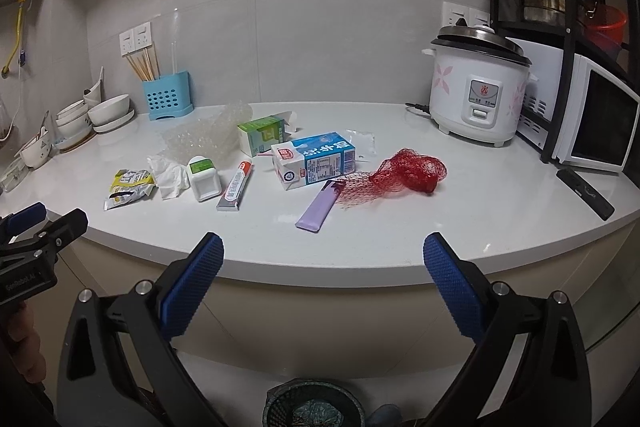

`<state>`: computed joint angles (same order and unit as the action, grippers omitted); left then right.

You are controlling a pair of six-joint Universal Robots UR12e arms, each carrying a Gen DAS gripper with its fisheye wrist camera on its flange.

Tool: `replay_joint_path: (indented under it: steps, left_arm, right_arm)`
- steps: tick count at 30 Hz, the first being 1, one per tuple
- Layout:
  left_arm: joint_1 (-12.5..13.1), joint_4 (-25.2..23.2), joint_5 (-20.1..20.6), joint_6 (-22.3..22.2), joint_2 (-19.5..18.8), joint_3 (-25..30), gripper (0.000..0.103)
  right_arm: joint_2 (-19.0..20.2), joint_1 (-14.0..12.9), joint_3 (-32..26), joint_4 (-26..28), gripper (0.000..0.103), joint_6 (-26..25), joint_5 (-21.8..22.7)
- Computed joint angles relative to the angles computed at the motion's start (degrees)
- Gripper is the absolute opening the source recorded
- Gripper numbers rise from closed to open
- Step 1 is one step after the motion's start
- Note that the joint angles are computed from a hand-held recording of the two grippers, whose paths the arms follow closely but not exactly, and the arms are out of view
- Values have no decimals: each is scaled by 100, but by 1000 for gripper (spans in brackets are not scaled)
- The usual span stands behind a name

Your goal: Collect trash

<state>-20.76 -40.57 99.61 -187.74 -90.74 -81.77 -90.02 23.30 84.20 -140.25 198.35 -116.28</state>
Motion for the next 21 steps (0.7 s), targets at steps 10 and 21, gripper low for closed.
replay_joint_path:
  steps: [10,21]
  left_arm:
    - [85,-196,146,120,-261,381,97]
    - [554,-1454,367,35,-1203,1770,97]
  right_arm:
    - [167,-168,-248,124,96,-110,137]
    - [1092,-870,-1667,1821,96,-200,801]
